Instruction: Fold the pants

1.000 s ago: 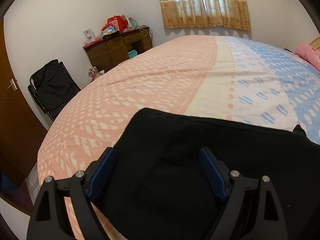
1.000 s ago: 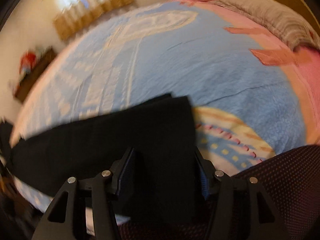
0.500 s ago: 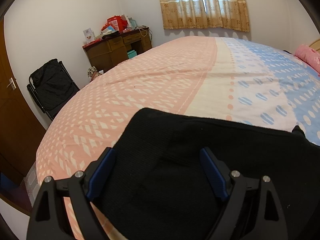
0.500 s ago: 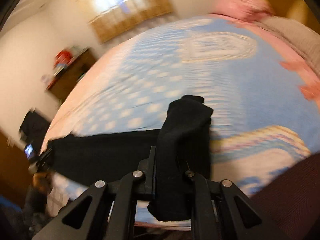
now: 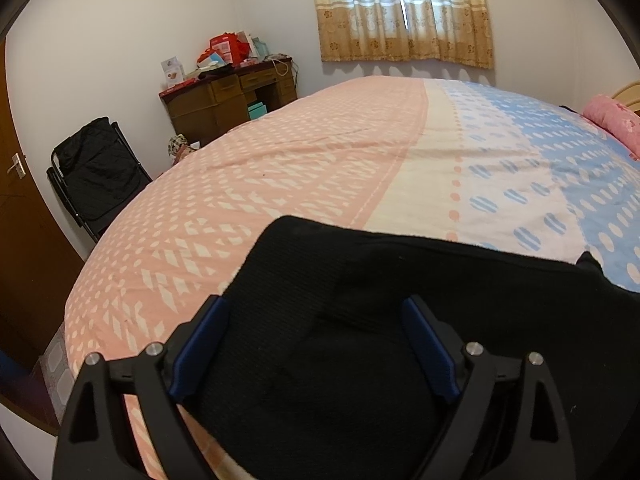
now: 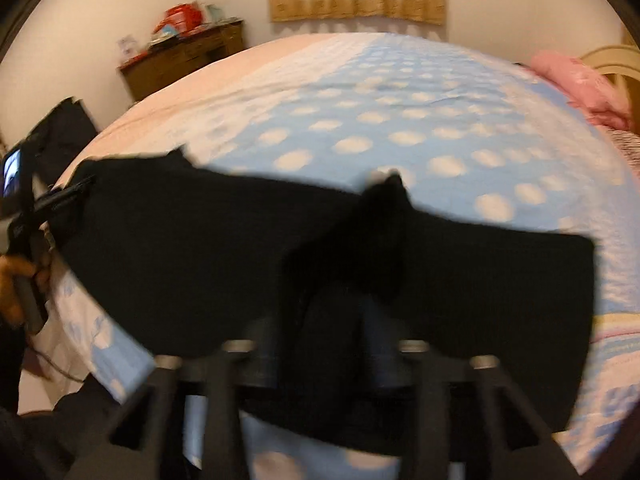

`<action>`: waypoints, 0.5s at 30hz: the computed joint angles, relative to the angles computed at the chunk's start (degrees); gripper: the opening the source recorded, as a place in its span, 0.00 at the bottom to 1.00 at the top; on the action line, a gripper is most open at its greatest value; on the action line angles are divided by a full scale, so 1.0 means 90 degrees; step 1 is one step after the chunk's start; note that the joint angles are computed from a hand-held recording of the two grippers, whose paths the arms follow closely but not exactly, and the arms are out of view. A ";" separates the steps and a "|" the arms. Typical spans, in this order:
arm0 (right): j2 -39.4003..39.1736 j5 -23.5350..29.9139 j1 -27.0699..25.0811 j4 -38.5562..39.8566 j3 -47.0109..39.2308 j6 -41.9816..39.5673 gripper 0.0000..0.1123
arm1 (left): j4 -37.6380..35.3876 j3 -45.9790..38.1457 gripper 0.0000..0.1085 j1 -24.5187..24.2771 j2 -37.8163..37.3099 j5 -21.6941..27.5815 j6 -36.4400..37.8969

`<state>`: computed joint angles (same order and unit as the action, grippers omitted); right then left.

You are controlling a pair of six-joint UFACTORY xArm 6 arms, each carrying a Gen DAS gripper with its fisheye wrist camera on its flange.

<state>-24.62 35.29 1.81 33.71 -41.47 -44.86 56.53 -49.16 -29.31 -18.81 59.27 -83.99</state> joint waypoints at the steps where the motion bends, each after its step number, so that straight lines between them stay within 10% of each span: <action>1: -0.0139 0.0010 0.0049 0.0477 0.0139 -0.0391 0.60 | 0.0007 -0.0006 0.85 -0.0003 0.0012 -0.0008 -0.0003; 8: -0.0842 0.1459 -0.0671 0.2151 0.0296 -0.1784 0.60 | 0.0027 0.0032 0.87 0.0027 -0.0004 -0.0124 -0.0003; 15: -0.1114 -0.0749 -0.0327 0.1054 0.0969 -0.1083 0.33 | 0.0046 0.0041 0.88 0.0016 0.0004 -0.0126 -0.0017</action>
<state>-34.65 28.56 -1.13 43.20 -32.75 -54.60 56.94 -48.79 -29.17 -18.78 58.14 -84.15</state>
